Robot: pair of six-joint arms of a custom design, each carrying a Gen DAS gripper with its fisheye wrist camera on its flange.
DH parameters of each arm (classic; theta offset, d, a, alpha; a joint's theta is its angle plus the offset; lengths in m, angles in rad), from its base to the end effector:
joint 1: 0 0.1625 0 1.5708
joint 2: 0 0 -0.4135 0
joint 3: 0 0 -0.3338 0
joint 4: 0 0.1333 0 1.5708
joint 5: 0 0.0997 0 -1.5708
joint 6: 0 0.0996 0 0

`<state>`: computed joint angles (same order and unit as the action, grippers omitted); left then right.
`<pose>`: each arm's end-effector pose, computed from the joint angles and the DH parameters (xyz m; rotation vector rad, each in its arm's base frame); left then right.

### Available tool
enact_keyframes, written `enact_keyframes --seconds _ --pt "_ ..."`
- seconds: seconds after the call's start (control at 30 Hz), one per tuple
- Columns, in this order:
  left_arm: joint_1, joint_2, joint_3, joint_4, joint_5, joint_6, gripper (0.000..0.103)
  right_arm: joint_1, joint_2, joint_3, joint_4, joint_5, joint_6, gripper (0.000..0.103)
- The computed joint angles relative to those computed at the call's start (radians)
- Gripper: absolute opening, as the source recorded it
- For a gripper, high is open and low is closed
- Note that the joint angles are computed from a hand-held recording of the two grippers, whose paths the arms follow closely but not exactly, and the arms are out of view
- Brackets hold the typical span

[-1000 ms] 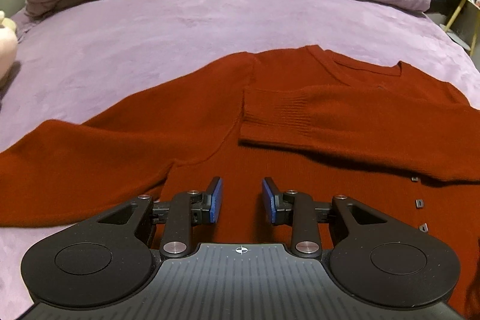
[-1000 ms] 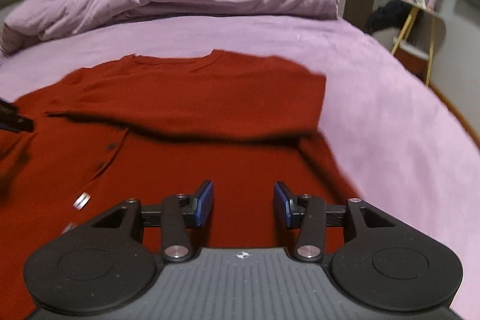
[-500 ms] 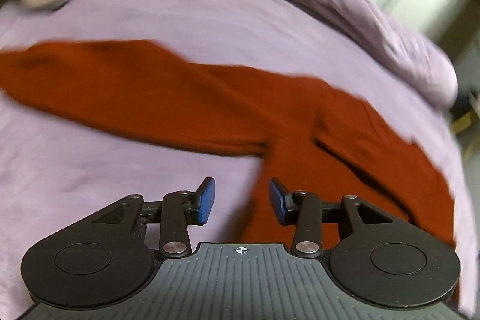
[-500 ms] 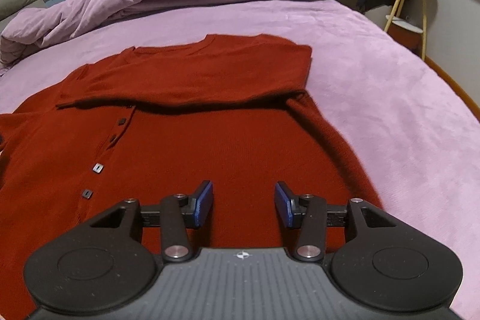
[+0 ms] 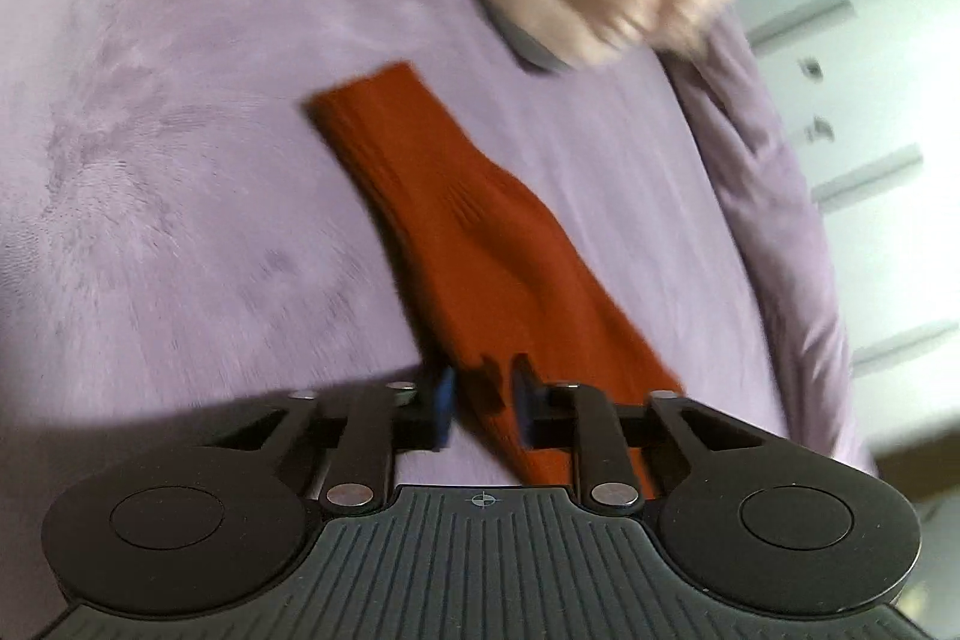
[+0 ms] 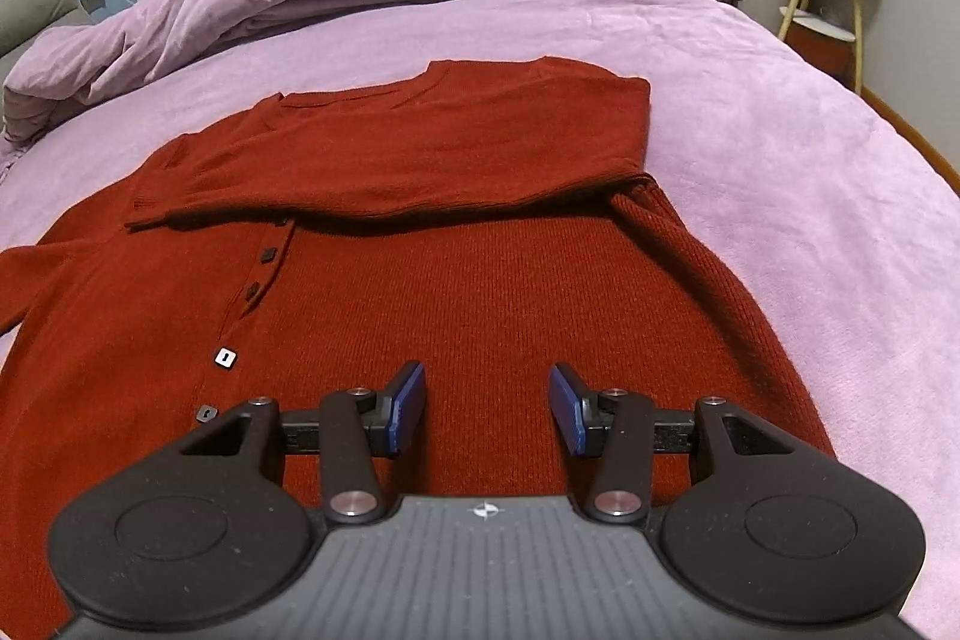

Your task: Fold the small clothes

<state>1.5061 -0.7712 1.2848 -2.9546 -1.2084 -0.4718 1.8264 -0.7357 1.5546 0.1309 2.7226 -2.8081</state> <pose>0.1215 -0.7321 0.3029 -0.7768 2.6173 -1.3513 0.1615 -0.4508 0.1052 -0.4943 -1.9823 0.9911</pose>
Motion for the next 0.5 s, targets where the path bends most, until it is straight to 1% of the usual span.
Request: enact_keyframes --seconds 0.1,0.13,0.17,0.23,0.3,0.33,0.4,0.43,0.5 --pt "0.034 0.027 -0.045 -0.013 -0.066 -0.105 0.01 0.0 0.008 -0.013 0.018 0.0 0.014 0.045" --pt "0.038 0.027 -0.041 -0.03 -0.079 -0.117 0.009 0.0 0.009 -0.017 0.022 -0.001 0.019 0.045" --pt "0.036 0.028 -0.044 -0.034 -0.075 -0.108 0.009 -0.001 0.008 -0.018 0.021 -0.003 0.018 0.045" --pt "0.014 0.029 -0.036 -0.061 -0.034 -0.016 0.008 -0.003 0.005 -0.018 0.017 -0.009 0.013 0.045" --pt "-0.023 0.024 -0.01 -0.11 0.004 0.128 0.008 -0.004 -0.002 -0.013 0.005 -0.016 0.003 0.045" --pt "-0.043 0.023 -0.003 -0.127 0.007 0.203 0.008 -0.005 -0.007 -0.011 0.003 -0.023 0.005 0.045" --pt "-0.093 0.017 0.025 -0.158 -0.016 0.344 0.008 -0.005 -0.021 0.002 -0.018 -0.036 -0.002 0.045" --pt "-0.126 0.011 0.048 -0.168 -0.041 0.421 0.008 -0.003 -0.028 0.009 -0.033 -0.038 -0.008 0.045" --pt "-0.185 0.009 0.09 -0.168 -0.116 0.557 0.008 0.001 -0.038 0.02 -0.065 -0.042 -0.026 0.045"
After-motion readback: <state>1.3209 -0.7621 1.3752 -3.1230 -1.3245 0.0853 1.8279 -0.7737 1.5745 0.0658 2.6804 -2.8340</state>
